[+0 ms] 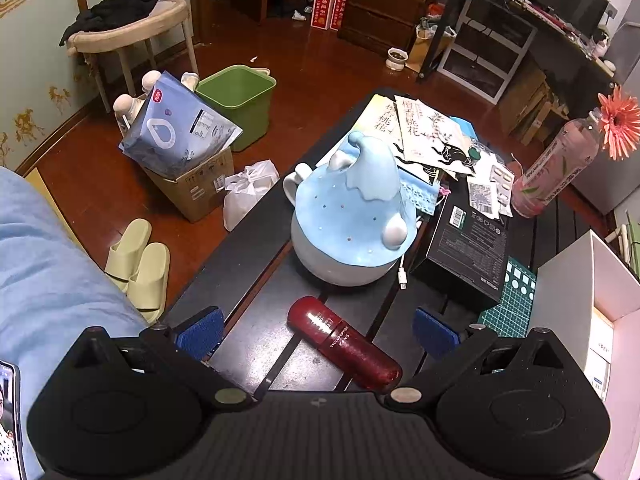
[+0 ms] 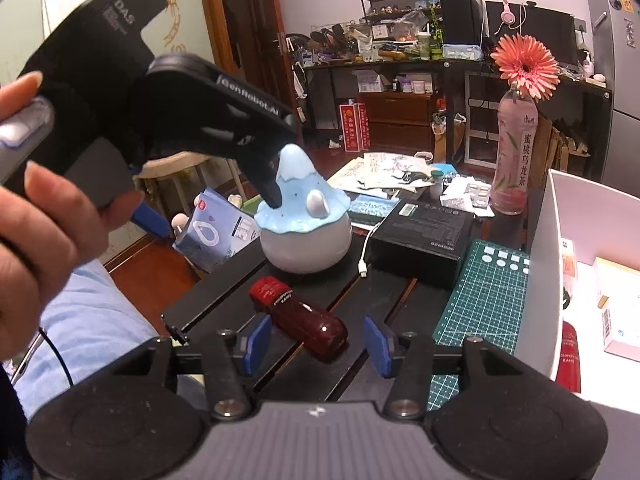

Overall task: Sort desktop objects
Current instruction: 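Close the right gripper around the red bottle lying on the table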

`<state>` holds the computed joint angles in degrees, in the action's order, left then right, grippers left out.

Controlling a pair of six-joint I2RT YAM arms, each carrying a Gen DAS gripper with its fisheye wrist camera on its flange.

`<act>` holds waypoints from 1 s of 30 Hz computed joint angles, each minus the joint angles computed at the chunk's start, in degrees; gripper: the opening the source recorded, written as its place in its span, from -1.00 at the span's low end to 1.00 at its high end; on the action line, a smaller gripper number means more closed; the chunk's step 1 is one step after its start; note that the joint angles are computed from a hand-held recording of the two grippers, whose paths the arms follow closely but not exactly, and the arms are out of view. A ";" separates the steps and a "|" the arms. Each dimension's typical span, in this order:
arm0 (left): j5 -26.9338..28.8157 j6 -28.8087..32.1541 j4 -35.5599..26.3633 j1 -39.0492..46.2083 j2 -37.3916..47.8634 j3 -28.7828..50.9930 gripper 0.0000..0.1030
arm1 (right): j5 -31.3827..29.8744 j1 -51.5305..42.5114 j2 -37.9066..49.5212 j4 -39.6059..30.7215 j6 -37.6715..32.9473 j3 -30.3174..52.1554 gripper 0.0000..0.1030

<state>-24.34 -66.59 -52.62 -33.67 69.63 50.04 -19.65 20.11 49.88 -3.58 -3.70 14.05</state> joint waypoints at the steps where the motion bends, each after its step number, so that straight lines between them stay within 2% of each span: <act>1: 0.08 0.04 0.11 0.03 0.03 -0.05 0.98 | 0.00 0.01 0.38 0.47 0.02 -0.16 -0.02; 18: 2.01 1.63 2.01 1.73 0.07 -1.18 0.98 | 3.51 3.65 9.89 7.93 -3.58 -0.62 -0.02; 23: 2.18 1.71 1.89 2.93 -0.72 -1.77 0.98 | 3.15 5.37 15.22 11.94 -5.88 0.39 -0.02; 30: 3.16 2.25 2.24 5.53 -2.15 -3.13 0.98 | 7.24 10.83 22.88 17.91 -8.95 2.61 -0.04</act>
